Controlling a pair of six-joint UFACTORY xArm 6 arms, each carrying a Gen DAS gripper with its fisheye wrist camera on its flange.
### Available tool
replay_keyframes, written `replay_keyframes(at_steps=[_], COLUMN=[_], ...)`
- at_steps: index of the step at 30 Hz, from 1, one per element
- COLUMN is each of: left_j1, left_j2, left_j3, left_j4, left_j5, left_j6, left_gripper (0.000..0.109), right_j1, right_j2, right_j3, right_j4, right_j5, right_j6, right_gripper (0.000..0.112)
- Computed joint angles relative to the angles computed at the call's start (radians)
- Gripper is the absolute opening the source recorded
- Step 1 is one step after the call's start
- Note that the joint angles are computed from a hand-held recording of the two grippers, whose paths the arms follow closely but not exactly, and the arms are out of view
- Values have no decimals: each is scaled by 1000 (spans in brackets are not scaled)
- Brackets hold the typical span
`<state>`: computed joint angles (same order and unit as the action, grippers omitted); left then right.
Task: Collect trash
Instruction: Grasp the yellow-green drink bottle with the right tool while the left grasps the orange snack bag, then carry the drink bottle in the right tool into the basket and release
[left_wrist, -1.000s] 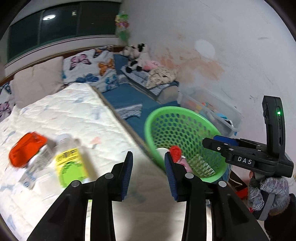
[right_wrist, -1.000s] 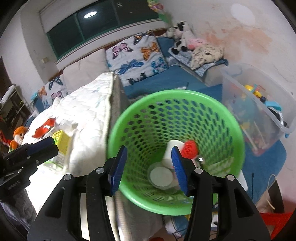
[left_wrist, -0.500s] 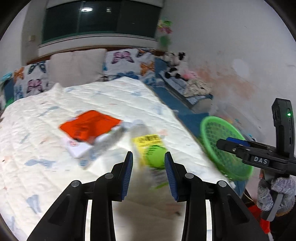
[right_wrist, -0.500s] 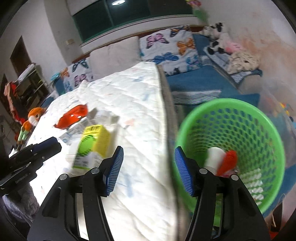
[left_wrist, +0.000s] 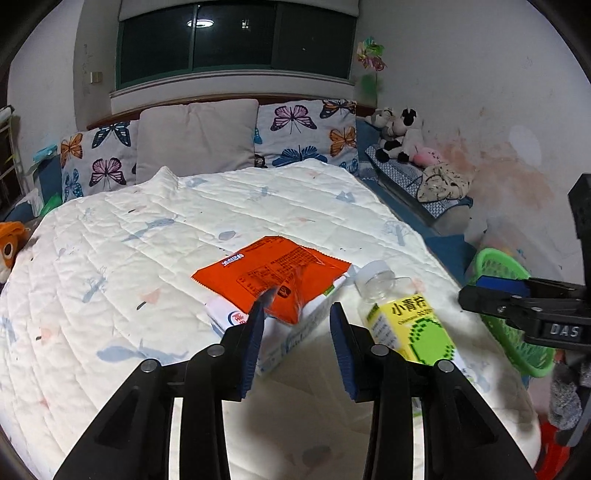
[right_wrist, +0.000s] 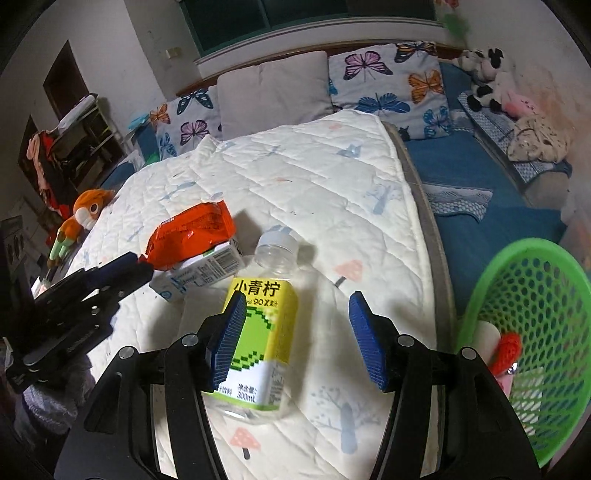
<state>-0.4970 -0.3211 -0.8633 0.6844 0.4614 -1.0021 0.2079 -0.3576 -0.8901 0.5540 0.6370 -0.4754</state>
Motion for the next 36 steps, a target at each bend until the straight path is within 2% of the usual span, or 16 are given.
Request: replay_keyframes(at_steps=[7,13,16,17,18,36], left_j1=[25,45,51,53,54,85], left_j2=[72,82,77,74,71,-52], left_j3=[-36,-30,-21,-17,-14,75], left_j4=[-8,-1,9,15,11,50], left_j5=[-24,-62,-77,-81,-85,-141], left_j6=[38,28,19,12,14,-50], left_gripper=[34,18,14,7,5,3], right_j1=[5,13,23,27,29,22], right_j2=[44,83,107,114,124,418], right_j3=[-26,-64,-89,-95,-104,-427], right_j4=[-10,-1,-5,-6,-8,-22], right_j5=[3,19,29,30,33,286], right_j6=[14,14,20,22,24,197], right_gripper=[58,58,58,58,58,55])
